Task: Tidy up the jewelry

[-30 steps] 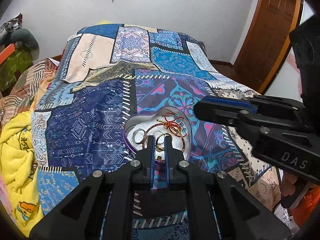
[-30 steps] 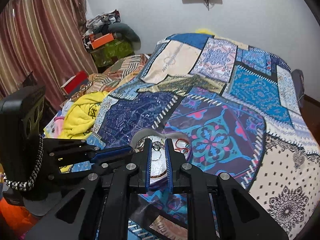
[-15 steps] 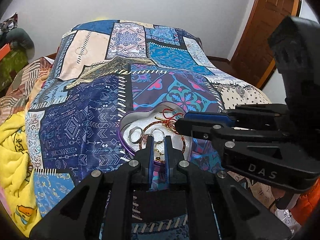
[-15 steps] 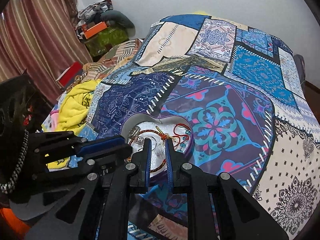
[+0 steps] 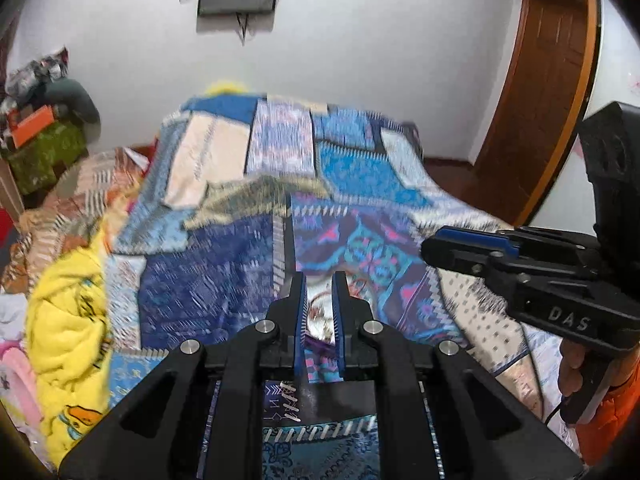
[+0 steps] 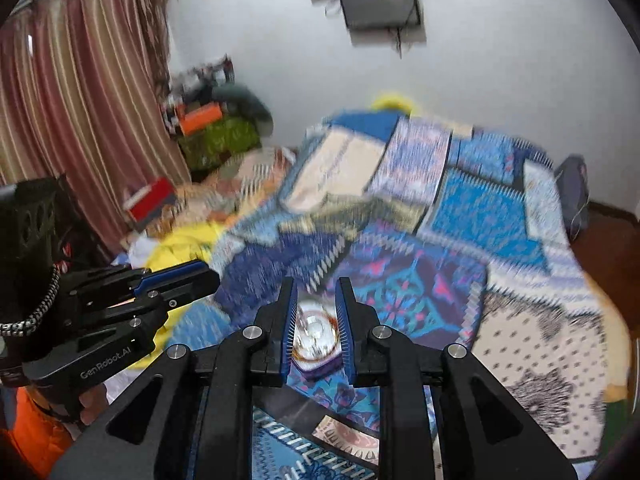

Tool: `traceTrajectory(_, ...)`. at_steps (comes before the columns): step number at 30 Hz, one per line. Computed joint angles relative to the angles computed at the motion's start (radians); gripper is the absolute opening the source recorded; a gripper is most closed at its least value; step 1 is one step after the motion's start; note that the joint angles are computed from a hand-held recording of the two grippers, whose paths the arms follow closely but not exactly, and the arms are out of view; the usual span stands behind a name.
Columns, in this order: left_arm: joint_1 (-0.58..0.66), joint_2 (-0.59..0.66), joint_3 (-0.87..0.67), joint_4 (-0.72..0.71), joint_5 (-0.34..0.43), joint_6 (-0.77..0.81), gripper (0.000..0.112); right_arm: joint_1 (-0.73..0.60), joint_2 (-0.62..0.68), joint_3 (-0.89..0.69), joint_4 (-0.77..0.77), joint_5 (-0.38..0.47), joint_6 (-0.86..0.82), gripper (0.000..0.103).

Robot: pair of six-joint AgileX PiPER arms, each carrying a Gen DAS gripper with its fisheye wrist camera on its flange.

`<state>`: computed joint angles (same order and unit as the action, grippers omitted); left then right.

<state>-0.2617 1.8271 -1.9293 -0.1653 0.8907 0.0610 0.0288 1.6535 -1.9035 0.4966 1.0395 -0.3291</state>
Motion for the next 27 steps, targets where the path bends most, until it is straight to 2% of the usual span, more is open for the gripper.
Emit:
traceTrajectory(6,-0.049,-0.181,0.068,0.099,-0.079,-0.086,0.013,0.000,-0.229,0.102,-0.019,-0.128,0.006,0.019)
traceTrajectory(9,-0.105,-0.307,0.142,0.220,-0.153,-0.184,0.030,0.023,-0.335,0.169,-0.064,-0.210,0.041,0.037)
traceTrajectory(10,-0.126,-0.342,0.164,0.259,-0.171,-0.214,0.032,0.036,-0.363,0.188,-0.091,-0.236,0.061,0.046)
traceTrajectory(12,-0.169,-0.402,0.202,0.342,-0.194,-0.278,0.039,0.078,-0.425,0.234,-0.177,-0.292,0.127,0.054)
traceTrajectory(14,-0.240,-0.466,0.250,0.495,-0.209,-0.395,0.046,0.116,-0.455,0.256,-0.258,-0.320,0.193,0.065)
traceTrajectory(15,-0.282,-0.493,0.270,0.592,-0.204,-0.471,0.054,0.139,-0.473,0.270,-0.308,-0.334,0.236,0.068)
traceTrajectory(17,-0.341,-0.529,0.300,0.724,-0.189,-0.582,0.065,0.183,-0.505,0.297,-0.409,-0.354,0.323,0.082)
traceTrajectory(19,-0.394,-0.563,0.327,0.829,-0.165,-0.676,0.073,0.204,-0.513,0.313,-0.468,-0.373,0.375,0.088)
traceTrajectory(21,-0.436,-0.588,0.348,0.908,-0.137,-0.752,0.088,0.244,-0.525,0.326,-0.568,-0.380,0.459,0.094)
traceTrajectory(23,-0.460,-0.610,0.370,0.956,-0.126,-0.799,0.094,0.275,-0.532,0.336,-0.650,-0.385,0.530,0.103)
traceTrajectory(27,-0.497,-0.634,0.394,1.012,-0.092,-0.860,0.099,0.311,-0.532,0.332,-0.719,-0.369,0.582,0.103)
